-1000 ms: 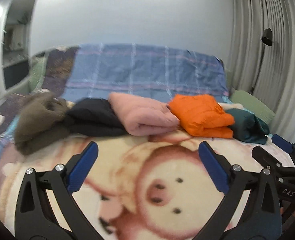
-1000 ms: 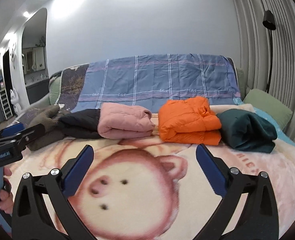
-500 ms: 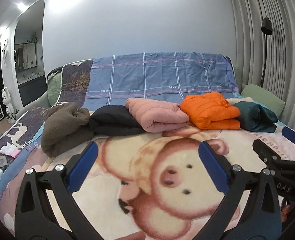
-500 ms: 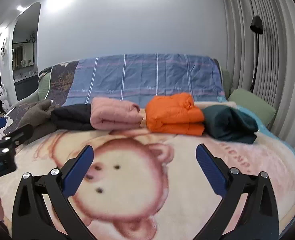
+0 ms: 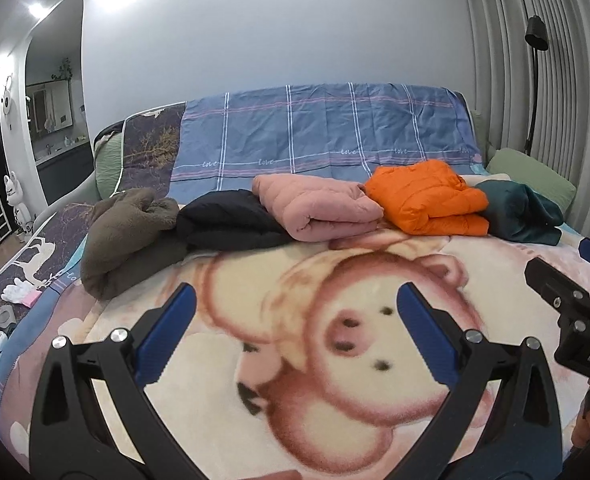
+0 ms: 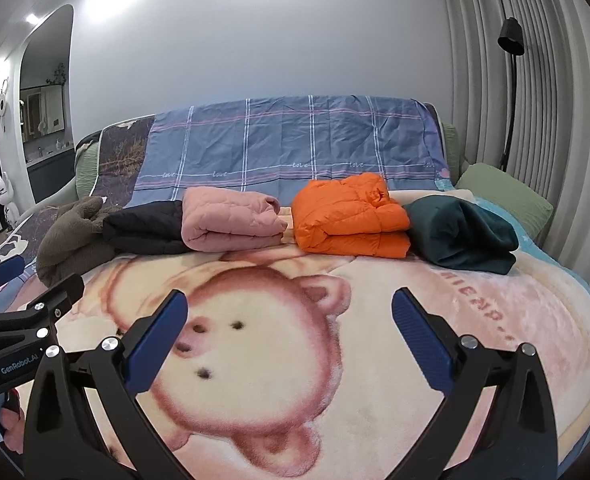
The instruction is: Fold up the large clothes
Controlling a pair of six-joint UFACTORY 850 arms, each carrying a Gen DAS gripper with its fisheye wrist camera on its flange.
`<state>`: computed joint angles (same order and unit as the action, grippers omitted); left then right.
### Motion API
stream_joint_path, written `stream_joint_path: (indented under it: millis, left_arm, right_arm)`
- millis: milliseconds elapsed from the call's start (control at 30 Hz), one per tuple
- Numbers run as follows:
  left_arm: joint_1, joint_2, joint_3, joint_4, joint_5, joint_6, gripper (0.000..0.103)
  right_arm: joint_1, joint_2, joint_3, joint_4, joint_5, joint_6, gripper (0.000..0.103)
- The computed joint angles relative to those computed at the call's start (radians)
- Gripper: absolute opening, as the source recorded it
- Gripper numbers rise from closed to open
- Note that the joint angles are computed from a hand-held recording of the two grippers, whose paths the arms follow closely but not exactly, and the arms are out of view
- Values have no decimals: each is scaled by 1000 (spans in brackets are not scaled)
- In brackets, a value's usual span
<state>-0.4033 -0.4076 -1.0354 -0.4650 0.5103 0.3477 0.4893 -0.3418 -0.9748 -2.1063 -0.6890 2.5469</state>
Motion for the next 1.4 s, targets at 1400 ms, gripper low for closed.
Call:
stream_joint_path:
  millis: [1400]
  left_arm:
    - [-13, -42, -45, -69, -57, 102, 101]
  right_arm:
    - [-13, -25, -26, 54, 37, -53, 102]
